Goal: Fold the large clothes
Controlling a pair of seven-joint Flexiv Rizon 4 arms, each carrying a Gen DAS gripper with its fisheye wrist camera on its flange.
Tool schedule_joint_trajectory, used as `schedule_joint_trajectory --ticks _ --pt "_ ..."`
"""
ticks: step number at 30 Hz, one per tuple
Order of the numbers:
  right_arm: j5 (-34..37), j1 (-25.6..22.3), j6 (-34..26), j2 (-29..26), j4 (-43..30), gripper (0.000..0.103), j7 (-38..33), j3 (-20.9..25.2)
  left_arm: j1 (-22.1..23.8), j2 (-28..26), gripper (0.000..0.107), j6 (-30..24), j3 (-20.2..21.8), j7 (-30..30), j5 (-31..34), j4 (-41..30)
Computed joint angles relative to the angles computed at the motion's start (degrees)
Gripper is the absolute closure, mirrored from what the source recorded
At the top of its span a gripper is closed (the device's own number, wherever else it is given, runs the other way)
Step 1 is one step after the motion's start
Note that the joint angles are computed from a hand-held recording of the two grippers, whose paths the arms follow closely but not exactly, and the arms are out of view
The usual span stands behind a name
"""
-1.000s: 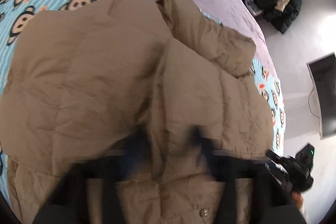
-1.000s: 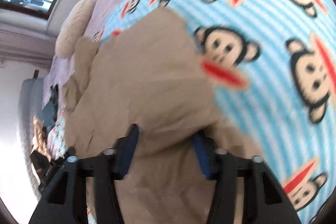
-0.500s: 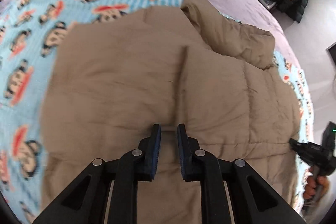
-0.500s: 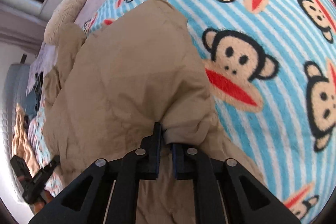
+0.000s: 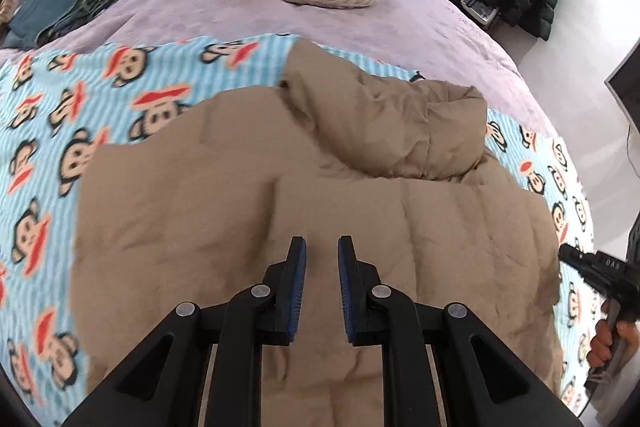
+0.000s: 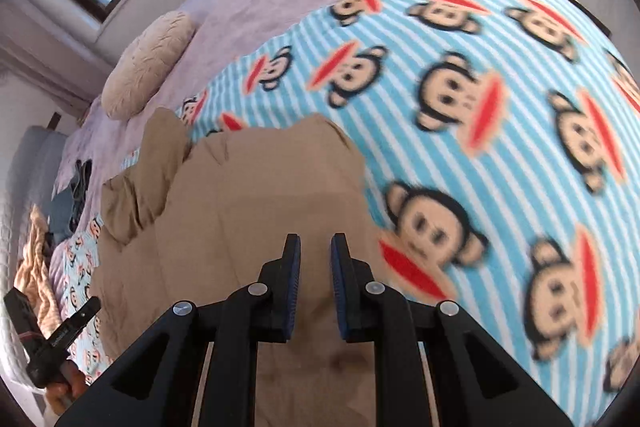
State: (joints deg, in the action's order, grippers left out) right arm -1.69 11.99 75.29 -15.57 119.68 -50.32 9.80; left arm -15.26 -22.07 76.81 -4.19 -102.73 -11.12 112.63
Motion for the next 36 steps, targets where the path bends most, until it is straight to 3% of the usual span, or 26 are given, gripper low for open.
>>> schedule_joint_trajectory --ticks 2,3,6,11,14,18,21,28,36 --pt "-2.47 0.99 -0.76 -1.76 -0.16 0.086 0.63 -1.41 -4.68 -2.98 0.089 -3.9 6.06 -5.45 6.43 -4.09" --pt "-2.19 0.67 -1.35 -3.35 -1.0 0.086 0.26 -1.21 -5.04 -4.21 0.089 -5.19 6.65 -6.83 7.89 -5.07" --pt "-1.02 -0.06 1.14 -5.99 -1.3 0.086 -0.88 -0.54 -1.78 -5.42 0.089 -0.61 2.79 -4.63 5.35 -2.83" --pt "-3.55 1.24 3.44 -6.16 0.03 0.086 0.89 -2.22 -0.54 -5.79 0.089 0.01 1.39 -2.01 4.18 -2.49" --pt "-8.18 3.76 -0.45 -2.58 1.88 0.085 4.45 -4.93 -0.33 -5.43 0.089 -0.27 1.18 -1.23 3.4 -2.21" --pt "-24.73 8.08 -0.59 4.68 10.01 0.083 15.1 -10.8 -1.23 -5.51 0.089 -0.81 2.15 -1.76 3.62 -2.68" --pt "-30.68 7.19 -1.78 8.92 14.09 0.081 19.55 -9.75 -2.78 -5.7 0.089 -1.48 3.9 -3.45 5.16 -3.47" --pt "-21.81 2.33 -4.71 7.69 13.83 0.068 14.86 -3.48 -5.4 -4.01 0.089 -8.23 7.11 -7.98 9.94 -6.07" --pt "-11.37 1.48 -6.51 14.0 15.7 0.063 11.69 0.38 -5.46 4.2 0.089 -13.08 6.78 -13.03 16.89 -1.77"
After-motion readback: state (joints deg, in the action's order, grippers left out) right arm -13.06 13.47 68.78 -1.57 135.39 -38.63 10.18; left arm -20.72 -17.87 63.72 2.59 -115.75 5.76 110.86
